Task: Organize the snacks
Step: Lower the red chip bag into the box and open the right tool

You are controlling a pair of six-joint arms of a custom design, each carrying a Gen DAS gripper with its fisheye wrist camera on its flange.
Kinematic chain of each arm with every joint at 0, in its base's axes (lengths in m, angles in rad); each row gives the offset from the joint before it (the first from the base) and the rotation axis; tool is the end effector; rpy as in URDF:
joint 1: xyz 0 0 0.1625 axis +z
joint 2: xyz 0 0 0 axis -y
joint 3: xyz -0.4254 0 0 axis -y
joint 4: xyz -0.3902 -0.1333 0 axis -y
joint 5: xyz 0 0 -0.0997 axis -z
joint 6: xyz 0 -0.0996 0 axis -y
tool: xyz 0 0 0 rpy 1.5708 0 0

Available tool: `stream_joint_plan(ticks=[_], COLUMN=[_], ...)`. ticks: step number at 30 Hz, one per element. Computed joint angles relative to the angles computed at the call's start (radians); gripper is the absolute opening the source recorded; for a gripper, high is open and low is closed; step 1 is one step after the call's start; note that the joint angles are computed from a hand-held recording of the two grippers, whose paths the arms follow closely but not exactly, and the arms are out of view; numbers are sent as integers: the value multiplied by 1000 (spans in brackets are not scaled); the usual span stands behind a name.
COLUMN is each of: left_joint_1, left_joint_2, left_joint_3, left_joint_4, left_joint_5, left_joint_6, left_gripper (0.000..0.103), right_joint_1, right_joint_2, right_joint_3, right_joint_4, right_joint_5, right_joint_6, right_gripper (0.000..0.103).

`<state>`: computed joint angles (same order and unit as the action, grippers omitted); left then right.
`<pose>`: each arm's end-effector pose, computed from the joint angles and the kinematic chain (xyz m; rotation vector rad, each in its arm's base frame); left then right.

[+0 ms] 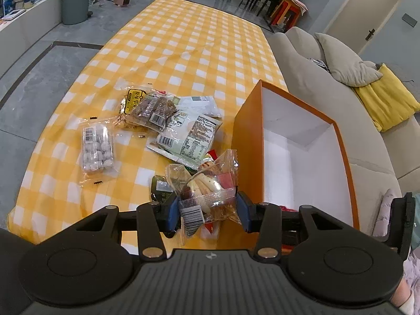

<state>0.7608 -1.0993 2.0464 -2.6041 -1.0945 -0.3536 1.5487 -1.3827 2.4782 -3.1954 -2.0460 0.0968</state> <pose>-0.2591 -0.4937 0.1451 0.5946 2.6878 -0.4664 0.0791 -0.3907 0.2073 -0.3245 -2.5832 0.7268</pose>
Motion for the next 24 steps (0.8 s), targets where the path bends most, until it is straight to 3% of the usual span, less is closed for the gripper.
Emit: stream_joint_plan(ticks=[1,3,6,8,12,17,24], left_joint_1=[0,1,3,3,-1,-4,-8], left_joint_2=[-2,-3,-8,-10,-14,-17,-24], left_joint_3=[1,3,5,7,11,14,17], left_joint_4=[1,-1,-8,-11,-14,-12,-10], left_joint_5=[-1,-2,-12,-16,-13,-9,-16], left_joint_6=[1,3,1,2,8,9,13], left_gripper=[50,50,50,50,50,50,51], right_joint_1=[-13,-8,-12,-32,-23,11,19], right_joint_2=[-17,-36,-49,-70,-60,5,49], right_joint_3=[15,21,32,45,46,9,-31], right_joint_4=[-7,16,-4,-33,-61,-32,6], right_joint_5=[13,-31,-75,-29,73,83,54], right_joint_6=[-21,-41,-22,4,-34,-44,19], right_gripper=[72,72,72,72,72,75,81])
